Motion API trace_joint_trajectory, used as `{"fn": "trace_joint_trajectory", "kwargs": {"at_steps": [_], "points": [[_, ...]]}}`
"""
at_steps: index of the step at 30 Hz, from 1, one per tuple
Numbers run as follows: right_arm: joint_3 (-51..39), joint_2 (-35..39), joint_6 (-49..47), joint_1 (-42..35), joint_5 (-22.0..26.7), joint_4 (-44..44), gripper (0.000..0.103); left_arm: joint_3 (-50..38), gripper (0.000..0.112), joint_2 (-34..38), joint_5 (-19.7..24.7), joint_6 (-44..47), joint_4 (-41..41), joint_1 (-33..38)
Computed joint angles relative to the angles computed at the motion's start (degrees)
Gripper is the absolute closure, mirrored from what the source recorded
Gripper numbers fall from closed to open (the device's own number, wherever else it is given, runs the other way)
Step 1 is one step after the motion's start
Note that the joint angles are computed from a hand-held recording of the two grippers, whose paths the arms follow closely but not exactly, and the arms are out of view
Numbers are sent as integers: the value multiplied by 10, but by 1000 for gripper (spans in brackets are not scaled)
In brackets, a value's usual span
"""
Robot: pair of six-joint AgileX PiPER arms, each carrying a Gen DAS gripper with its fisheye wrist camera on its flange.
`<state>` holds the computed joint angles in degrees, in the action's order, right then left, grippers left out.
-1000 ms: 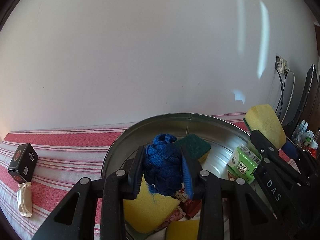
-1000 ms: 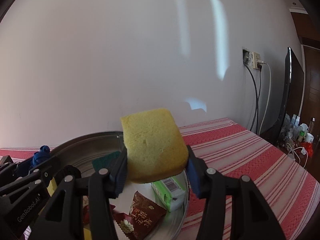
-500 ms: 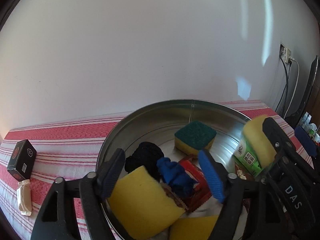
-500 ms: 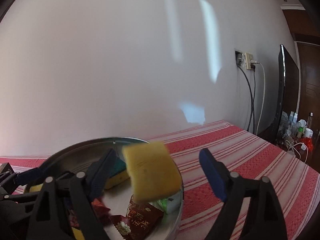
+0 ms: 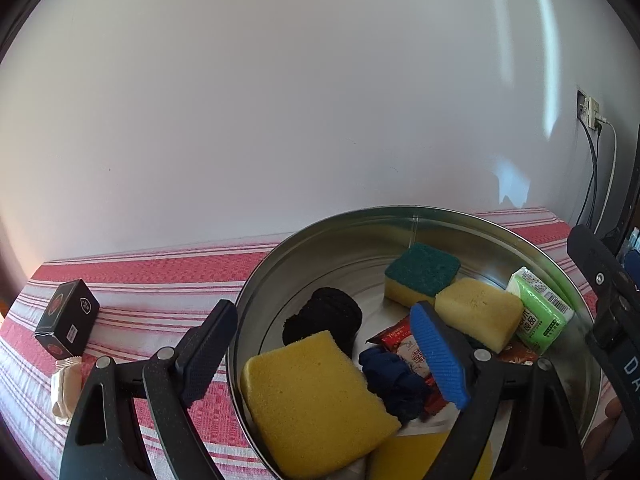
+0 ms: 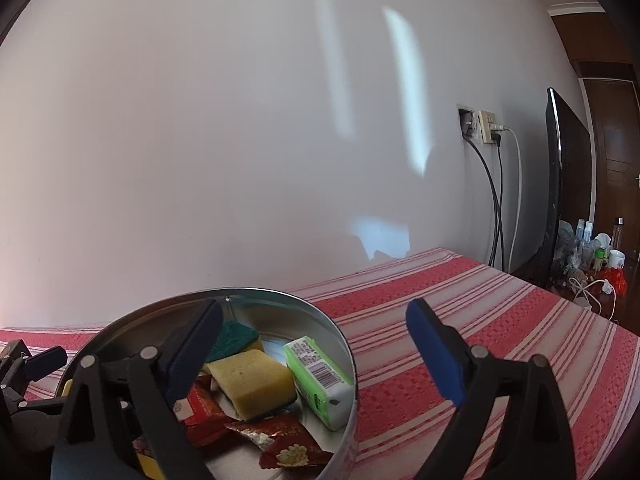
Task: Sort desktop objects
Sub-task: 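Lower both held items into the tin and open both tools, then withdraw both open tools up and away from the tin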
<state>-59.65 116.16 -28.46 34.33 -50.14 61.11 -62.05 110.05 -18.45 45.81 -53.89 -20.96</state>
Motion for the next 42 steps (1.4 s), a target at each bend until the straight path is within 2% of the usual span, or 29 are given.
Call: {"fn": "trace_joint_trajectory", "kwargs": {"at_steps": [3, 5, 9, 11, 14, 21, 37, 42], "points": [[8, -4, 19, -5, 5, -12, 7, 35, 22, -14, -57, -80, 62, -6], [12, -6, 30, -7, 5, -16, 7, 46, 22, -18, -72, -105, 86, -6], [20, -9, 49, -8, 0, -24, 7, 38, 23, -2, -76, -96, 81, -10], [22, -9, 52, -7, -6, -22, 7, 46, 22, -2, -100, -81, 73, -20], [25, -9, 51, -1, -22, -19, 5, 56, 22, -7, -112, -87, 90, -26], [38, -9, 59, 16, -62, -27, 4, 68, 22, -14, -105, -101, 92, -19], [83, -19, 98, 96, -173, 20, 4, 140, 22, -47, -131, -169, 145, -6], [94, -27, 101, 126, -184, 32, 4, 169, 22, -66, -124, -190, 171, 13]]}}
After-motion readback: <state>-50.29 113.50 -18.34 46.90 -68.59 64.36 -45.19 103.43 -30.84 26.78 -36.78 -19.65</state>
